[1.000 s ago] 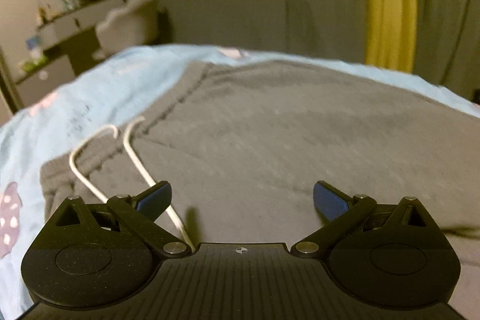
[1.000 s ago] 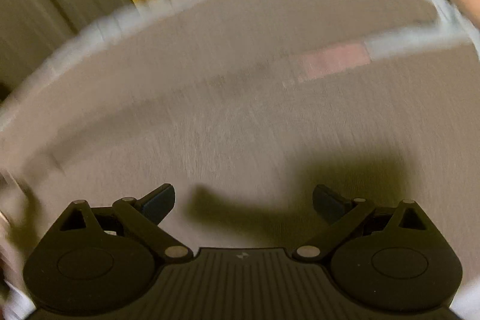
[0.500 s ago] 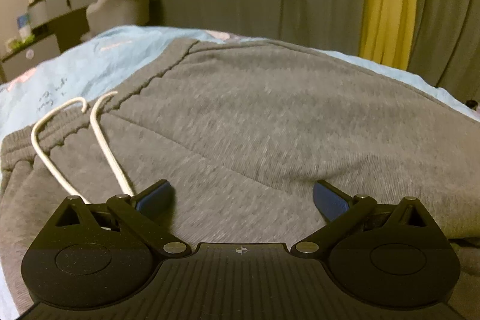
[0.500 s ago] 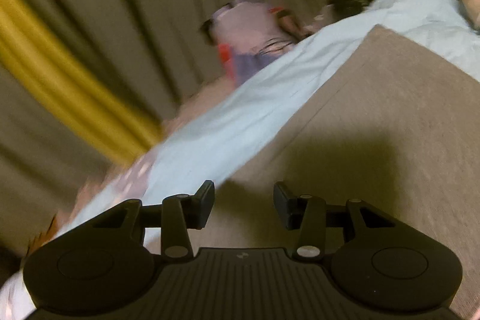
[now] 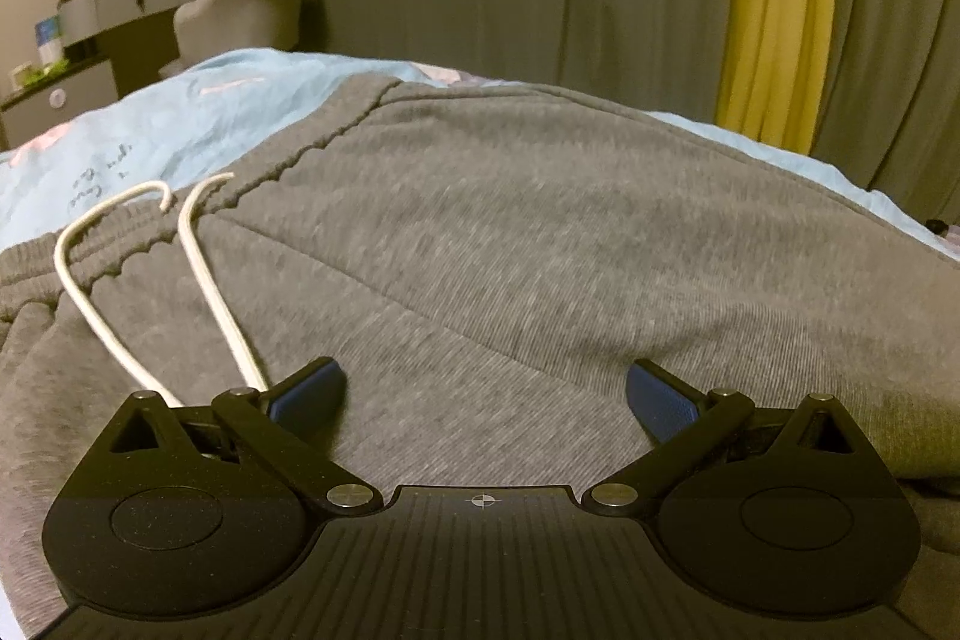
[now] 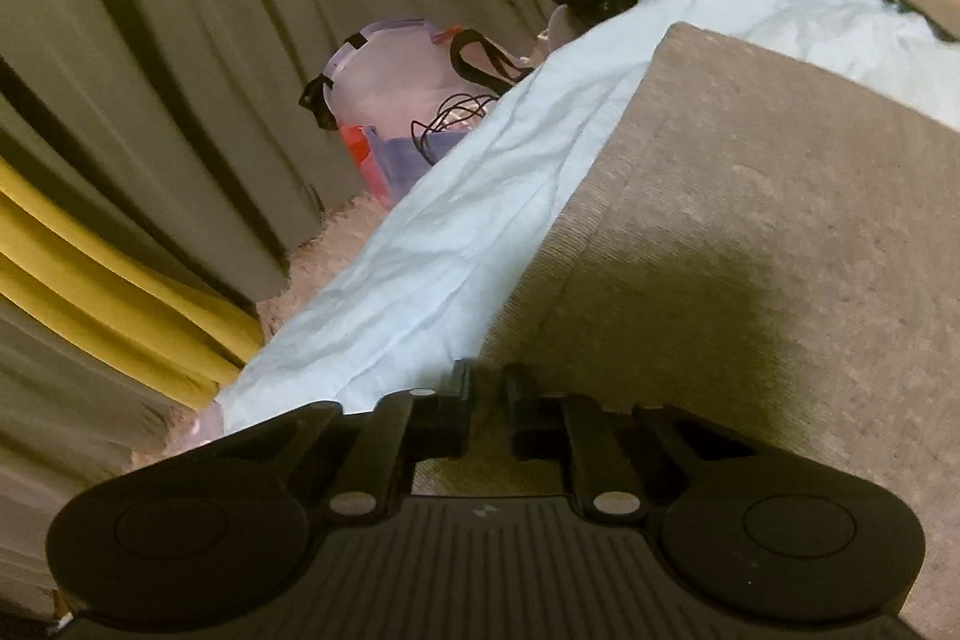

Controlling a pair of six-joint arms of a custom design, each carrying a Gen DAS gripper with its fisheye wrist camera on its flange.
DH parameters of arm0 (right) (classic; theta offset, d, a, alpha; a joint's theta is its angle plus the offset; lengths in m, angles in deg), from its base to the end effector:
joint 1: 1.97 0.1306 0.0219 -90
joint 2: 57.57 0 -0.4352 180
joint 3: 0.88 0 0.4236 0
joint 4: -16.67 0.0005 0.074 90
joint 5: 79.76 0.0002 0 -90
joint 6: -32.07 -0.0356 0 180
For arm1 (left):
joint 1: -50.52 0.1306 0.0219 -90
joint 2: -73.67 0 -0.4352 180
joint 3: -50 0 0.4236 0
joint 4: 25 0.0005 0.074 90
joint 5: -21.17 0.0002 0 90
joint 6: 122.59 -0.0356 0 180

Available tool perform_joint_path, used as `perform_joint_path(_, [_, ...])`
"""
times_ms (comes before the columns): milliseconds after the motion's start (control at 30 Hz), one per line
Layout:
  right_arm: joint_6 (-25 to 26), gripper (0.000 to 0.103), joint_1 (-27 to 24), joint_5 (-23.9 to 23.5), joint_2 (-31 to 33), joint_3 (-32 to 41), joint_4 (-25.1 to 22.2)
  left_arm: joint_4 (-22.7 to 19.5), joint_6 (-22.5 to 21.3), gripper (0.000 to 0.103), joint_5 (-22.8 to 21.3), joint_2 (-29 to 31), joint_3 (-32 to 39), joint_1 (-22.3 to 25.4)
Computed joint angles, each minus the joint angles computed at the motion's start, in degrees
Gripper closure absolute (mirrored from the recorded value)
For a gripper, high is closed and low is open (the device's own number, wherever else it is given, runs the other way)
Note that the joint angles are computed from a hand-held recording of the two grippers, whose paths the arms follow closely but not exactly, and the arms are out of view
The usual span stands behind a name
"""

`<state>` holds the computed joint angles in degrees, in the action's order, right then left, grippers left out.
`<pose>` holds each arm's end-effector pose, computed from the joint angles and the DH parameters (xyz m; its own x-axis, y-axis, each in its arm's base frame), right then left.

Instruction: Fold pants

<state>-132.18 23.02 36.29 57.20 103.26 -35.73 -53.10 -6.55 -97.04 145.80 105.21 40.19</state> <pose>0.6127 0.2678 0.3531 -0.4108 0.7625 -0.4998 0.7235 0.6063 0.3303 0.3649 -0.0499 0.3468 -0.5503 -0.2929 -0.7819 -0.4589 0.8884 -0.0099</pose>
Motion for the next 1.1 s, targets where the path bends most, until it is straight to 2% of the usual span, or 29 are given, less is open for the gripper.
perform_joint_path(67, [1.0,0.101,0.7,1.6,-0.8,-0.4,-0.2,0.3,0.0,0.0,-0.2,0.0,-0.1,-0.1])
perform_joint_path(167, [5.6,0.101,2.7,5.8,-5.1,-4.0,2.5,-0.1,-0.3,0.0,0.3,0.2,0.2,0.2])
perform_joint_path(233, [7.0,0.101,4.7,8.4,-11.1,-9.6,6.8,-0.7,-0.5,0.0,0.9,0.2,0.5,0.4])
perform_joint_path(333, [7.0,0.102,9.8,14.3,-21.2,-18.7,9.9,-1.4,-0.2,0.0,1.5,0.1,0.9,0.6])
perform_joint_path(367, [5.6,0.102,11.9,16.2,-24.0,-21.3,9.6,-1.7,0.1,0.0,2.0,-0.1,1.0,0.8])
perform_joint_path(433, [-1.4,0.102,17.5,19.8,-29.2,-26.3,6.0,-1.6,0.7,0.0,3.0,-0.7,0.9,1.3])
perform_joint_path(533, [-18.3,0.101,25.8,21.6,-34.0,-33.4,-0.2,-1.3,2.4,0.0,5.5,-2.0,0.5,2.2])
perform_joint_path(567, [-25.3,0.101,28.3,20.8,-34.8,-35.8,-2.2,-1.2,2.9,0.0,6.6,-2.5,0.3,2.6])
perform_joint_path(600, [-30.3,0.102,29.7,19.6,-34.8,-37.1,-4.7,-1.1,3.3,0.0,7.7,-3.0,0.2,3.0])
perform_joint_path(633, [-35.6,0.103,30.6,17.9,-33.8,-37.2,-9.5,-1.1,3.9,0.0,8.6,-3.6,0.2,3.3])
perform_joint_path(667, [-37.6,0.103,30.7,15.8,-33.7,-38.1,-11.4,-1.1,4.6,0.0,9.4,-4.2,0.1,3.6])
perform_joint_path(733, [-40.2,0.102,31.0,16.1,-36.9,-40.9,-7.9,-1.4,5.3,0.0,10.4,-5.1,0.1,3.9])
perform_joint_path(767, [-39.6,0.098,30.7,17.6,-38.2,-41.3,-6.5,-1.6,5.6,0.0,11.0,-5.5,0.2,4.1])
perform_joint_path(833, [-36.3,0.095,31.3,23.0,-38.5,-40.3,-6.7,-1.9,6.1,0.0,10.7,-6.2,0.2,4.0])
perform_joint_path(867, [-35.7,0.081,31.4,24.2,-38.3,-40.0,-7.7,-1.8,6.1,0.0,10.4,-6.5,0.2,3.8])
perform_joint_path(900, [-36.4,0.075,31.3,24.6,-38.2,-40.3,-7.9,-1.5,6.0,0.0,10.3,-6.8,0.1,3.7])
perform_joint_path(1000, [-38.9,0.072,30.3,21.2,-40.6,-45.1,-0.5,-0.6,6.6,0.0,13.4,-7.5,-0.3,4.8])
perform_joint_path(1100, [-40.5,0.074,30.4,22.6,-42.7,-49.8,8.4,-0.3,7.3,0.0,16.5,-8.2,-0.3,5.7])
